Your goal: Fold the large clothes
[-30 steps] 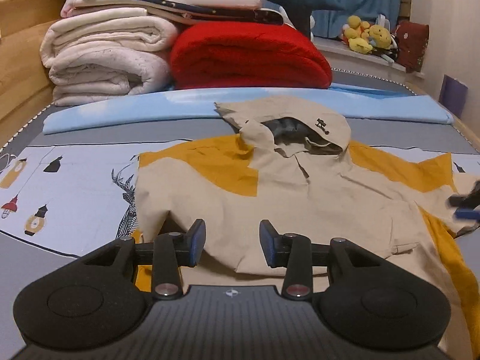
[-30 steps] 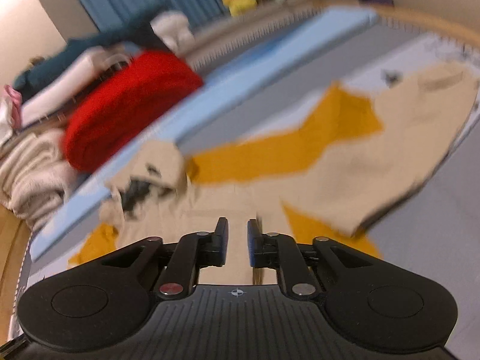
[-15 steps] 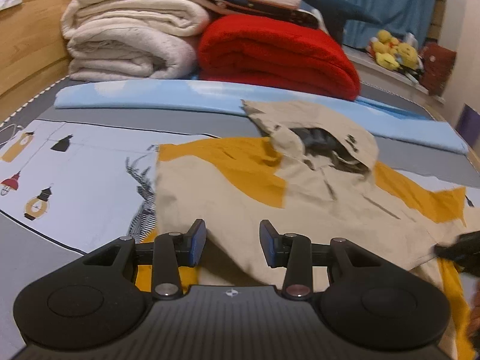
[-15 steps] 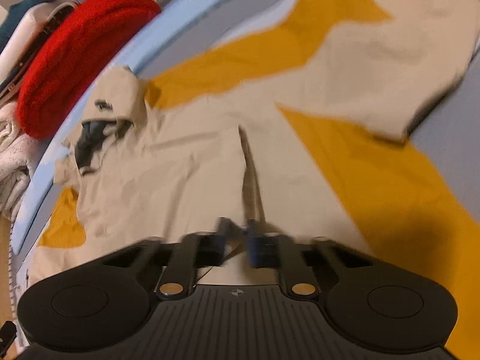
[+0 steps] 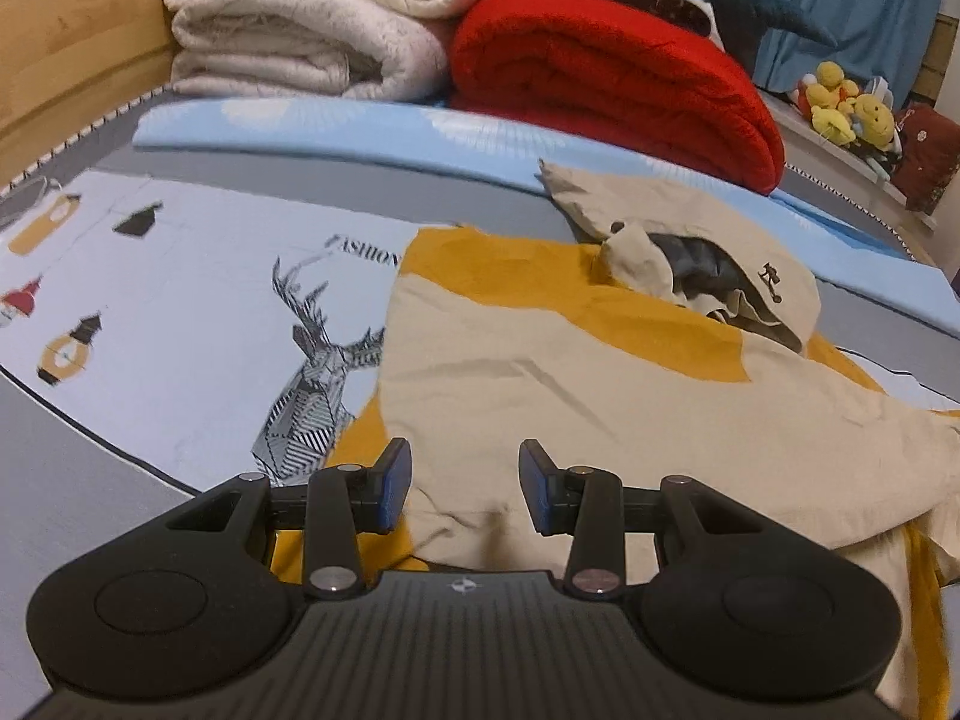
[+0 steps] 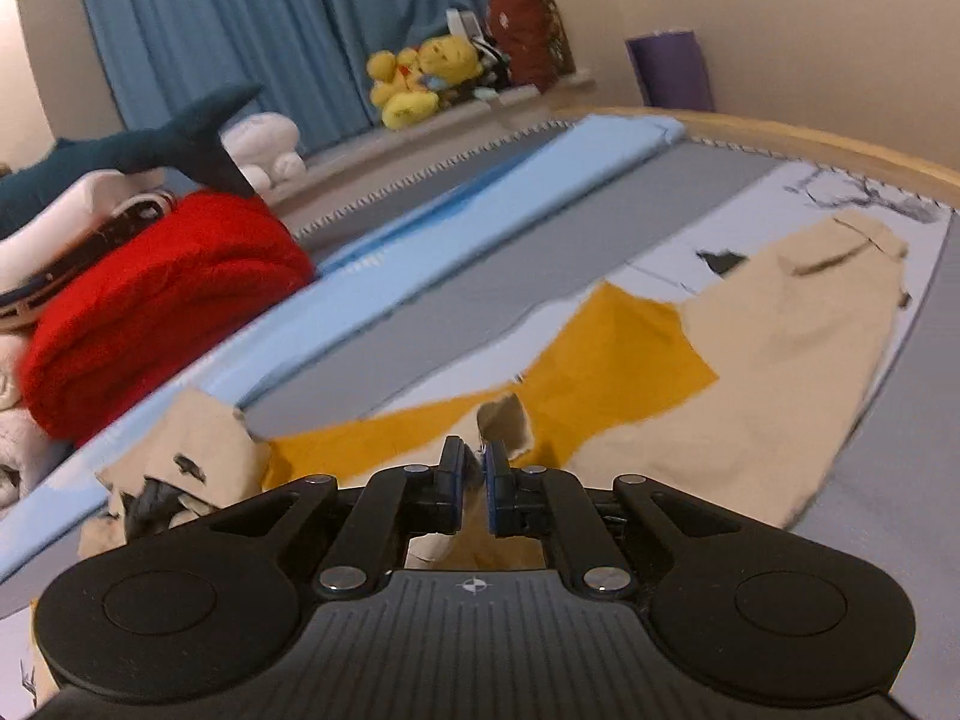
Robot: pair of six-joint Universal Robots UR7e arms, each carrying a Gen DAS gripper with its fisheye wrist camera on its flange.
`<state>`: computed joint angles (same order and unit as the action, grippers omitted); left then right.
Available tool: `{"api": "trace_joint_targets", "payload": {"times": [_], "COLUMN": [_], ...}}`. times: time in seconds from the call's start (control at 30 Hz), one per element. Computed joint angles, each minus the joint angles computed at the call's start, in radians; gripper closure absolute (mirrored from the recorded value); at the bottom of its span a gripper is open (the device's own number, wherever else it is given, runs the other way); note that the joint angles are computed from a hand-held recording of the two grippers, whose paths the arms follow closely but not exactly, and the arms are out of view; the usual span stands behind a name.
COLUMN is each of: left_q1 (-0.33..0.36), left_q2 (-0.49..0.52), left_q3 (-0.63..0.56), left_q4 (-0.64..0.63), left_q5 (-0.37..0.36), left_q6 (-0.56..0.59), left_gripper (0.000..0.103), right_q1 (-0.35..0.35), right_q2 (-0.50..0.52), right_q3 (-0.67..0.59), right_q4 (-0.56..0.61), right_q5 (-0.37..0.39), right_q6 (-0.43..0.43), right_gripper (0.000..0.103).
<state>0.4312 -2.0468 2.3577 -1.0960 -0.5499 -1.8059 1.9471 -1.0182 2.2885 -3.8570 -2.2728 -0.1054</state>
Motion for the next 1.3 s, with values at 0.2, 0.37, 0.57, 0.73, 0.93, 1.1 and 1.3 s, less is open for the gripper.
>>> {"api": "trace_joint_targets", "payload": {"times": [0.2,0.37,0.57,0.73,0.93,1.1,1.3], "left_q1": [0.085,0.139,0.241,0.186,0.224,0.098,-0.039], "left_q2": [0.004,-0.006,0.001,0.004,0.024,0.069,0.105], "left_q3": [0.027,0.057,0.082,0.062,0.046,0.007,-0.004], "left_q4": [-0.170,-0.291,-0.419,-0.352,-0.363,-0.220,-0.195], "left_q5": [-0.033,-0.056,-0.138,-0.082,-0.129,-0.073,-0.069], "left_q6": [0.124,0.186,0.215,0.142,0.123,0.084,0.096], "left_gripper": [0.059,0.059,0.061,0.061,0.062,0.056,0.043], "right_q1": [0.005,-0.028,-0.130,-0.154,-0.136,-0.099,-0.046], "right_q2": [0.055,0.013,-0.068,-0.053,-0.043,-0.062,-0.093], "right_q3": [-0.055,-0.024,-0.018,-0.061,-0.091,-0.062,-0.019], "right_q4": [0.027,0.047,0.419,0.588,0.629,0.472,0.256], "right_q5": [-0.213,-0.043,0.140,0.046,0.006,-0.003,0.030], "right_q6": [-0.073,-0.046,0.195,0.339,0.319,0.195,-0.040], "right_gripper": [0.085,0.084,0.076,0.076,0.075,0.075,0.074]}}
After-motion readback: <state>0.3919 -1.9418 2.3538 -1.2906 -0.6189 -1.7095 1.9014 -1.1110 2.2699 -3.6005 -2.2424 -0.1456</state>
